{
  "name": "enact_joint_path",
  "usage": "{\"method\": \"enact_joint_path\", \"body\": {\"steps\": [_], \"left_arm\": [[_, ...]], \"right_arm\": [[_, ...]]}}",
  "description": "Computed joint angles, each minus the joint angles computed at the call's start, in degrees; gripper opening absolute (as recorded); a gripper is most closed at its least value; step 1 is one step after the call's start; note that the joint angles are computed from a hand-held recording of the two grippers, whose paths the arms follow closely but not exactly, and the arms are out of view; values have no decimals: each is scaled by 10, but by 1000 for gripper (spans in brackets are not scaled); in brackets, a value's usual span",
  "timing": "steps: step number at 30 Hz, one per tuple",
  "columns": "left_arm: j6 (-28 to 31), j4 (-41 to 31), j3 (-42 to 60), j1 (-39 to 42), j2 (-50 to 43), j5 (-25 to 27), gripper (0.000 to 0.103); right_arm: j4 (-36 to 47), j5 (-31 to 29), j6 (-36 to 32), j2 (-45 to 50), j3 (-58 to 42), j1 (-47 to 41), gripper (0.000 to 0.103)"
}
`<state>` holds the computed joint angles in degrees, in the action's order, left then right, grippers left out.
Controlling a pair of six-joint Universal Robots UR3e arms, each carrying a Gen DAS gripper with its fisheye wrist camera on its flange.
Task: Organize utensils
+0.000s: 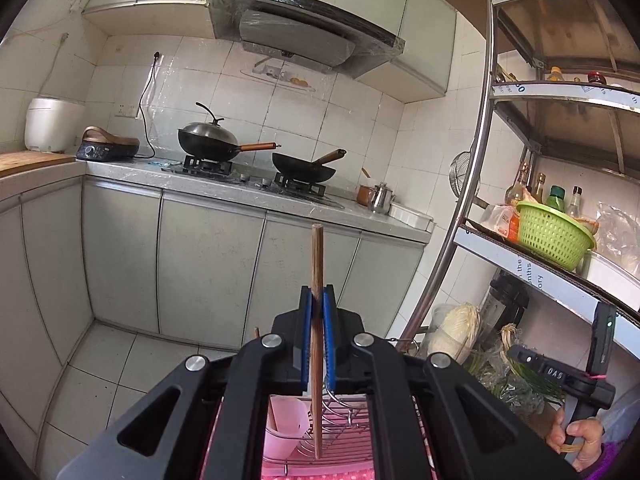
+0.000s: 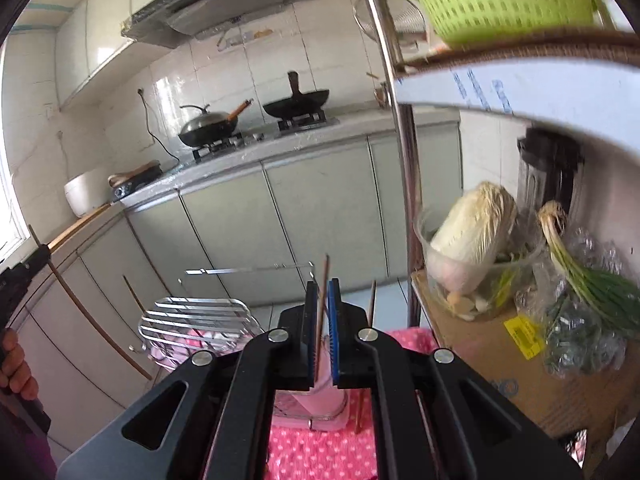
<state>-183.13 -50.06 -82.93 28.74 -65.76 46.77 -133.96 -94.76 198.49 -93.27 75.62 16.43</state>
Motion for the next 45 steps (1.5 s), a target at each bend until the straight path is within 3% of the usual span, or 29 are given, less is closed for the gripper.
{"method": "enact_joint_path", "body": {"steps": [8, 15, 18, 21, 24, 30, 40, 43, 45], "left_arm": [[13, -2, -50, -7, 23, 6, 5], [23, -13, -55, -20, 23, 33, 5], [28, -12, -59, -20, 25, 39, 5], [33, -12, -70, -11, 33, 33, 5], [39, -16, -87, 6, 44, 18, 5], [43, -18, -98, 0, 37, 27, 5], [32, 9, -100, -41, 9, 59, 5], [27, 20, -100, -56, 0, 73, 5], [23, 20, -101, -58, -1, 73, 5]], "right_arm": [[-42, 62, 30, -43, 201, -68, 6], [-60, 167, 50, 40, 222, -140, 6], [-34, 193, 57, 108, 160, -153, 8], [-10, 195, 59, 181, 77, -156, 26], [7, 183, 56, 244, -3, -155, 34], [88, 157, 49, 386, -201, -150, 35], [306, 85, 41, 621, -594, -125, 35], [330, 84, 43, 664, -666, -124, 35], [315, 85, 41, 662, -650, -126, 33]]}}
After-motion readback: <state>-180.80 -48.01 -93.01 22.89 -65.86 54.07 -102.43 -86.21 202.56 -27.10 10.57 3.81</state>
